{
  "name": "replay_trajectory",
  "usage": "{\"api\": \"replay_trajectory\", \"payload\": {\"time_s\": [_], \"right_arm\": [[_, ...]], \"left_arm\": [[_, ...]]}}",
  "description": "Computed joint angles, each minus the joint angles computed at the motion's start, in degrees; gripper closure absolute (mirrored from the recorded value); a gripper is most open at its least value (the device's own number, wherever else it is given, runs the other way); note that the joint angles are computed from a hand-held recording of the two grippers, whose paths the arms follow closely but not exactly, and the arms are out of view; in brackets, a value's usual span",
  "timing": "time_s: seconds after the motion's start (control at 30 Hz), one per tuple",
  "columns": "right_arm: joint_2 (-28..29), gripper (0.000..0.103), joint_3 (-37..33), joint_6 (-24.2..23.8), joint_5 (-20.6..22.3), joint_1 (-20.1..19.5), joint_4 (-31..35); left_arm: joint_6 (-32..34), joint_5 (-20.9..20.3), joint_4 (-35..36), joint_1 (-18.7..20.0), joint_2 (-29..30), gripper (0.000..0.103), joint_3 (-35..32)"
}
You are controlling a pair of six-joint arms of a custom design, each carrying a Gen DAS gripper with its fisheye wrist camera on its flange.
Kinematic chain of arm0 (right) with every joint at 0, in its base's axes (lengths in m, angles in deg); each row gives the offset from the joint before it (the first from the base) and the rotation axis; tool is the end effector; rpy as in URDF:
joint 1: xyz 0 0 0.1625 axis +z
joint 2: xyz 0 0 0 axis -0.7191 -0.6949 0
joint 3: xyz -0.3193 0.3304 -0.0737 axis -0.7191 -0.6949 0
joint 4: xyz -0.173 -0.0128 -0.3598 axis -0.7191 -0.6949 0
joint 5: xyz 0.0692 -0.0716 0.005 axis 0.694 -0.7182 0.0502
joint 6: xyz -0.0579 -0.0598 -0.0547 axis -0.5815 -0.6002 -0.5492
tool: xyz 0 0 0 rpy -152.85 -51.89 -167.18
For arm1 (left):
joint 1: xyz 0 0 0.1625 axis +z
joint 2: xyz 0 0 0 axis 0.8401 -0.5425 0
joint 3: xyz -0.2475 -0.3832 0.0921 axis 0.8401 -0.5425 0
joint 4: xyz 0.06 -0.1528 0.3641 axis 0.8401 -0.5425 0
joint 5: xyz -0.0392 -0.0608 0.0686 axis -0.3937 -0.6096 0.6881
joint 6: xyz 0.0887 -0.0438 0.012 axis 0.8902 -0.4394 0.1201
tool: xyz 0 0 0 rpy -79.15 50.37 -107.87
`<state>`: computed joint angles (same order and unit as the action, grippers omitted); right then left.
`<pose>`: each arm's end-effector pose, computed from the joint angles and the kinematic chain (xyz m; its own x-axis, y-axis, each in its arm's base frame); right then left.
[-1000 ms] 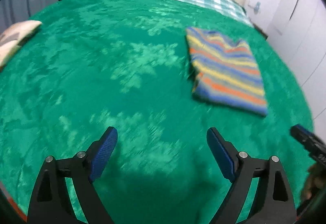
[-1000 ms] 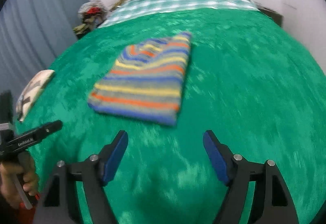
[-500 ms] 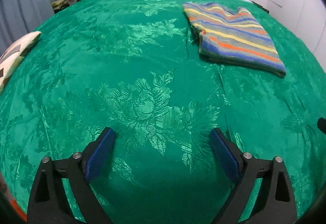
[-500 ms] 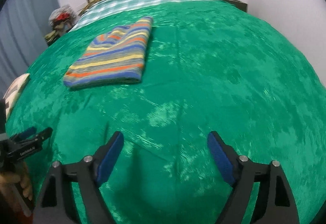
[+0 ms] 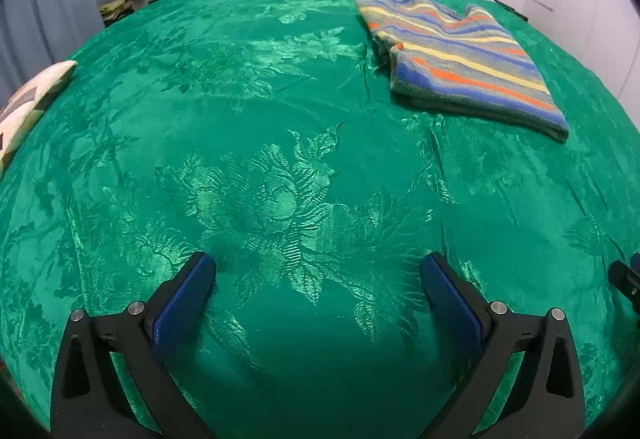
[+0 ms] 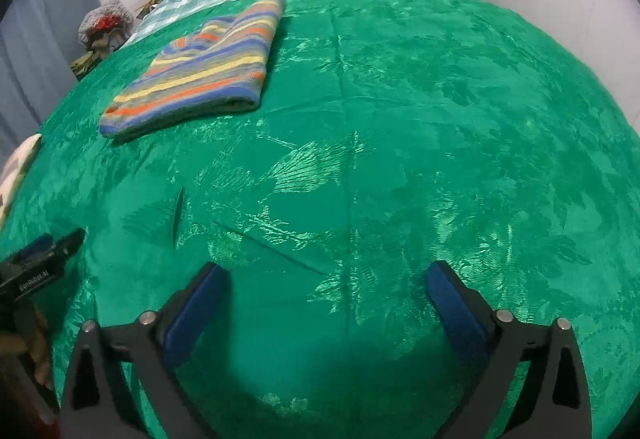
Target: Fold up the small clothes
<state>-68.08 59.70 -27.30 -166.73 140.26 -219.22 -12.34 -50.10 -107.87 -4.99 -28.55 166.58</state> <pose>0.1038 -0.5177 0.2402 -0.7367 0.2838 0.6138 -0.1980 0.7773 -0.5971 -0.2282 -0.6344 0.0865 -0.6944 0.1572 -0.7022 0.5098 0.7962 -0.3259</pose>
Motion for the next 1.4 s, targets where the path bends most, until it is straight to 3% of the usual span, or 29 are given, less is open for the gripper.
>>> {"api": "replay_trajectory", "payload": {"time_s": [0.53, 0.63, 0.67, 0.73, 0.8, 0.87, 0.9, 1.0, 1.03, 1.1, 1.13, 1.2, 1.27, 1.33, 1.4], "right_arm": [[1.23, 0.000, 0.41, -2.57, 0.65, -0.68, -3.73], [1.46, 0.000, 0.57, -2.99, 0.42, -0.60, -4.39], [1.18, 0.000, 0.34, -2.60, 0.06, -0.44, -2.96], [-0.33, 0.001, -1.31, -0.90, -1.61, 0.35, 5.13], [-2.57, 0.001, -2.49, 0.91, -1.03, 0.85, 11.77], [-4.55, 0.002, -3.81, 0.34, 1.95, 1.20, 13.24], [-4.65, 0.004, -6.07, -2.16, 3.27, 1.58, 13.41], [-1.91, 0.030, -16.22, -8.74, 6.66, 1.93, 18.17], [-0.10, 0.042, -20.51, -10.85, 7.87, 1.91, 19.57], [4.13, 0.047, -29.36, -15.07, 11.09, 1.65, 22.41], [5.87, 0.048, -32.74, -16.30, 12.79, 1.37, 23.38], [10.27, 0.048, -42.37, -15.77, 17.55, -0.03, 30.33], [14.57, 0.048, -49.55, -14.48, 17.47, -0.88, 35.36], [18.89, 0.049, -56.92, -8.31, 16.01, -3.01, 45.17], [20.14, 0.056, -58.52, -7.06, 13.32, -3.55, 47.43]], "left_arm": [[-0.30, -0.03, 0.67, 0.01, -0.13, 0.000, -0.02], [-1.69, -1.38, 4.70, 0.23, -1.06, 0.001, -0.88], [-2.79, -2.50, 9.66, 0.39, -2.07, 0.001, -2.02], [-3.37, -2.57, 12.68, 0.28, -3.64, 0.002, -2.74], [-1.66, -2.16, 6.74, 0.04, -4.85, 0.002, -2.69], [-1.48, -4.87, 2.96, 0.61, -4.64, 0.002, -5.72], [-1.55, -6.81, 2.52, 0.99, -4.19, 0.002, -7.60], [0.90, -15.70, 7.50, 2.72, 1.21, 0.002, -20.57], [2.09, -16.41, 9.12, 2.89, 3.12, 0.003, -23.99], [6.53, -16.73, 12.79, 3.18, 8.86, 0.011, -32.96], [8.65, -16.21, 15.14, 3.42, 11.96, 0.023, -37.62], [9.68, -14.07, 23.08, 4.19, 17.38, 0.031, -46.35], [7.55, -10.61, 32.13, 4.94, 21.67, 0.031, -53.16], [7.33, -11.38, 36.04, 5.53, 22.47, 0.030, -55.06], [8.24, -11.97, 33.92, 5.40, 20.66, 0.023, -52.71]]}}
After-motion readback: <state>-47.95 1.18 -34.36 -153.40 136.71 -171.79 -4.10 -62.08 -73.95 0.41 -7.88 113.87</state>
